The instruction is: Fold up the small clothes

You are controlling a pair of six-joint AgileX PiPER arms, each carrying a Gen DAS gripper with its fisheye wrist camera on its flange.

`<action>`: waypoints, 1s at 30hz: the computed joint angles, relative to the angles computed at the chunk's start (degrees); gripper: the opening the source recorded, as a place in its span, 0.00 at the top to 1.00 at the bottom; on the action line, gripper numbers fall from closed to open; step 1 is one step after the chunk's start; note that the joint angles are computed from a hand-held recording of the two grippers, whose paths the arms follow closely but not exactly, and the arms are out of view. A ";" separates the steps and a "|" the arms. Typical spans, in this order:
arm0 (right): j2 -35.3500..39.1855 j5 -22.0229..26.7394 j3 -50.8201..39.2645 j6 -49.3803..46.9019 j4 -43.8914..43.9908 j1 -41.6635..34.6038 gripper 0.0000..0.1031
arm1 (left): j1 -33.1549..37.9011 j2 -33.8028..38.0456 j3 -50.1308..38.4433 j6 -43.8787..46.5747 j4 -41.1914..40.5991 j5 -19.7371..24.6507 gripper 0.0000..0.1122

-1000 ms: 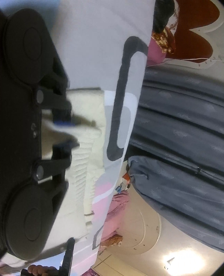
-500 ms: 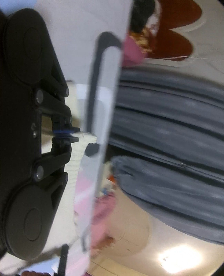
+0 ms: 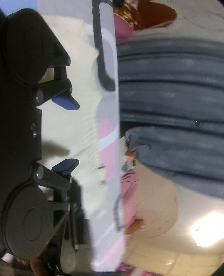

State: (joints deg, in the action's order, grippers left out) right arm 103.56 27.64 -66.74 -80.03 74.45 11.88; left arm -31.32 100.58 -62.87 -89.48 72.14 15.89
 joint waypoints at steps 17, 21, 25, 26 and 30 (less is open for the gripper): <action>-8.52 -4.84 11.87 -8.21 3.94 1.51 0.72 | -8.89 -4.82 8.70 -15.28 11.74 10.87 0.34; -9.91 -8.76 15.26 -15.50 11.40 1.66 0.70 | -10.03 -6.53 13.67 -21.12 15.06 13.16 0.34; -12.58 -10.47 18.47 -15.73 12.84 -1.47 0.70 | -13.60 -11.42 16.01 -16.10 6.72 19.66 0.35; -14.89 -10.28 20.56 -16.32 14.01 -1.52 0.70 | -15.69 -12.95 16.94 -16.30 6.18 20.97 0.34; -25.37 -7.18 30.73 -23.31 20.82 1.91 0.70 | -26.69 -13.58 18.52 -22.58 5.28 27.26 0.32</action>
